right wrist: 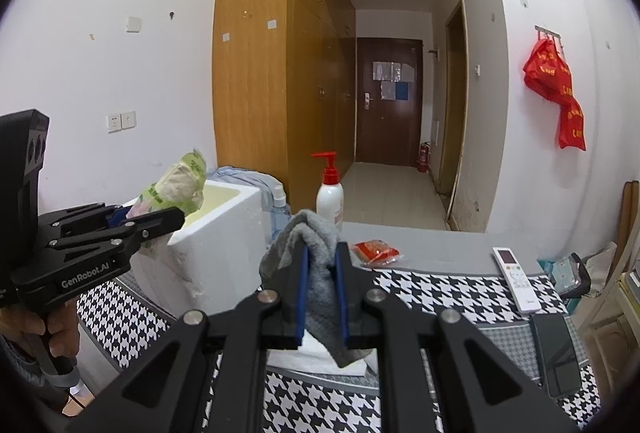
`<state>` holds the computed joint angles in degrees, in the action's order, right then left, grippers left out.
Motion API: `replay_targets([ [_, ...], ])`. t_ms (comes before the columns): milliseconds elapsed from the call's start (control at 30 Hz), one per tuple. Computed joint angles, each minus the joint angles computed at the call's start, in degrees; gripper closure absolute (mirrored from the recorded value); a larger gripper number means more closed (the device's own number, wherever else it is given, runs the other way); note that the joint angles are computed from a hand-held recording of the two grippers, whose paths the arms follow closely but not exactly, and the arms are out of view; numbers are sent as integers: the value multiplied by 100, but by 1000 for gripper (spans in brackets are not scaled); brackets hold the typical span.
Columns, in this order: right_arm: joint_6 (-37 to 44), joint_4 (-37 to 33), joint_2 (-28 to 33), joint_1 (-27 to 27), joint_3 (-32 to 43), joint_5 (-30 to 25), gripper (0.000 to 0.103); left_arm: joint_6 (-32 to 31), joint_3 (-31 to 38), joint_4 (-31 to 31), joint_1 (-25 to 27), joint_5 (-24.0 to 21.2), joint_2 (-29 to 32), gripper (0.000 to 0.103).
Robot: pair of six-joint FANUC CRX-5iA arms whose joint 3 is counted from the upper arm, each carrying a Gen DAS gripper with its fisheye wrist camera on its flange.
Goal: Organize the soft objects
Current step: 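Lift and carry the wipes pack and grey sock toward the foam box with both grippers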
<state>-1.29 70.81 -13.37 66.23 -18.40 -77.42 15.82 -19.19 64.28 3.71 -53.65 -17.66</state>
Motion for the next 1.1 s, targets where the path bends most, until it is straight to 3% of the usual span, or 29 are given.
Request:
replay_targets([
  [1100,518,257,507,-470,548,1360,87,-80,52,148,798,236,-57,79],
])
